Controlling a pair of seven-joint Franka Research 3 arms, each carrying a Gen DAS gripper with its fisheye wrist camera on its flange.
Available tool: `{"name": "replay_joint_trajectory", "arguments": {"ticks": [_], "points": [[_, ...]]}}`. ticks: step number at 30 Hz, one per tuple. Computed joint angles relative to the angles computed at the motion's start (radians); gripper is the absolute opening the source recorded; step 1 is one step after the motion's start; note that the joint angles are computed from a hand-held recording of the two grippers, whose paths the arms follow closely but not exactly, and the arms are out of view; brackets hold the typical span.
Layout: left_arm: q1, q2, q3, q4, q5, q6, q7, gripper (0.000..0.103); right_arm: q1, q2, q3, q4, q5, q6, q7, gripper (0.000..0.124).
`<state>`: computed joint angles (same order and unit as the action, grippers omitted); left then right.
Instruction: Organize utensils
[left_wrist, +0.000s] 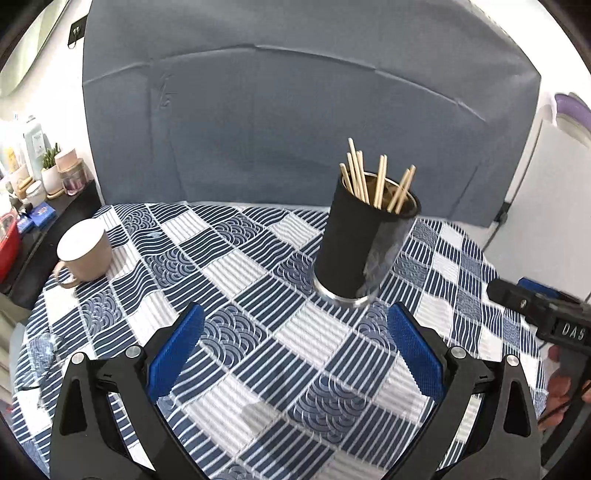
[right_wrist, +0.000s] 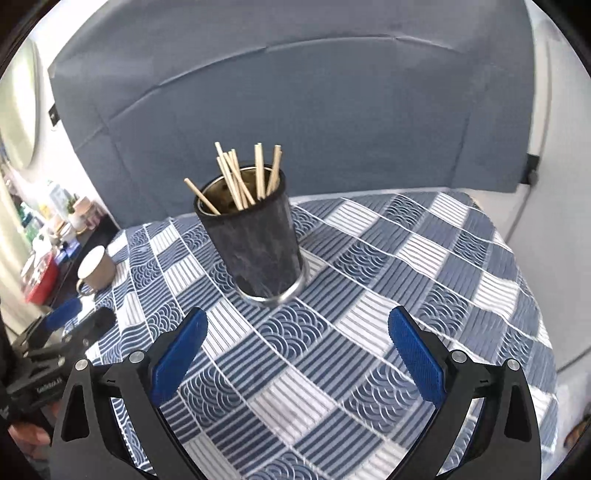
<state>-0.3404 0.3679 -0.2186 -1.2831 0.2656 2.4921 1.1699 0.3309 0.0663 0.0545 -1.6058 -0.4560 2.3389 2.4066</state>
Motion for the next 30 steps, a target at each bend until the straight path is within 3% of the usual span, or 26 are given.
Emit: {"name": "replay_joint_trajectory", "arguments": {"ticks": [7,20,30], "points": [[0.011,-0.102,-0.026,-0.107,-0.021,0.013,0.070,0.097,0.004,-0.043,0.020,0.006,0.028,-0.112,-0.034,0.094],[-0.024,-0.124,-0.011,-0.081,0.057,-0.152,-0.013,0.097,0.004,-0.110,0.063,-0.048,0.015,-0.141,-0.021,0.094],[0.015,-0.174,-0.020,-0.150,-0.017,-0.116,-0.040,0.097,0.005,-0.128,0.080,-0.071,-0.009,-0.146,-0.008,0.094]]}}
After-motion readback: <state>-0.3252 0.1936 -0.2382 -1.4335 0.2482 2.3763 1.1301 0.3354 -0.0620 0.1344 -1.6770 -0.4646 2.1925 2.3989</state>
